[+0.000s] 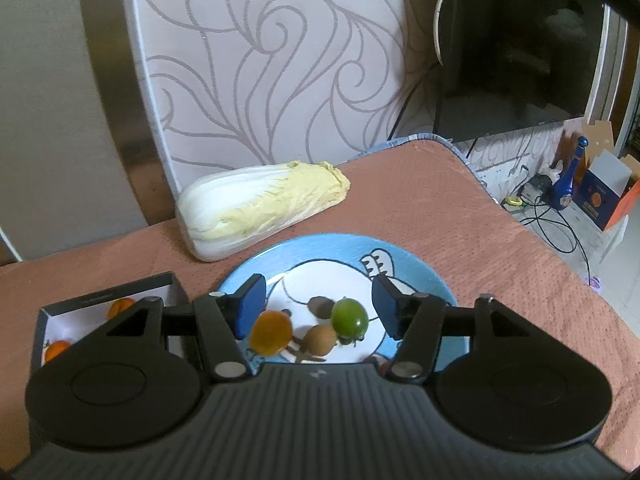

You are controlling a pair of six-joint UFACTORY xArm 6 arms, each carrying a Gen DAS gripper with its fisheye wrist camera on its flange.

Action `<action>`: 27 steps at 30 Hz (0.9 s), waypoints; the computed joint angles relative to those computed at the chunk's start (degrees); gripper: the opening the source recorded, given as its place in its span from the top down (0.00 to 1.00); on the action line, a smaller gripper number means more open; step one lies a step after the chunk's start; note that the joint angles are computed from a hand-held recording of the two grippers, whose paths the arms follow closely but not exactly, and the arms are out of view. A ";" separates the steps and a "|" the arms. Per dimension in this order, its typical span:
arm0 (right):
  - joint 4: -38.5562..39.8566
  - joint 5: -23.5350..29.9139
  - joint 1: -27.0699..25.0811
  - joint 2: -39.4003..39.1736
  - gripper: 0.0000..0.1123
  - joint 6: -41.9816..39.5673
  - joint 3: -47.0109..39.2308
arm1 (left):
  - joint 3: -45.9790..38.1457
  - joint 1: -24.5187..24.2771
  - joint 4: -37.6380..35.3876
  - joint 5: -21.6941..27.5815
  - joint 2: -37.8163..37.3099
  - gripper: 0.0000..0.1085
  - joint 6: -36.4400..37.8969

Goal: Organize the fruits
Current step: 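Lower the red fruit onto the plate with the left tool while the right tool holds the kiwi, then lower the kiwi onto the blue plate with the right tool and release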

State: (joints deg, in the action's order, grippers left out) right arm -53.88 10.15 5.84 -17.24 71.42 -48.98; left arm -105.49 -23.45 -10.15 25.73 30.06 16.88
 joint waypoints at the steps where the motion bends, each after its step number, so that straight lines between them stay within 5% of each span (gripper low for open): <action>1: 0.62 -0.51 0.02 0.37 0.78 -0.78 -0.17 | 0.29 0.16 0.20 -0.03 -0.31 0.40 -0.28; 10: 2.98 -2.77 0.81 2.25 0.78 -4.04 -1.42 | 4.94 1.37 -0.46 -1.64 -4.13 0.35 0.13; 27: -5.26 -6.09 -1.02 5.55 0.78 3.69 -5.04 | 11.95 3.58 0.59 -4.19 -9.69 0.27 -1.11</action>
State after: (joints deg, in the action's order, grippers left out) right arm -59.14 4.06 4.82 -11.69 75.11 -54.02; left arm -93.54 -19.88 -9.57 21.54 20.37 15.78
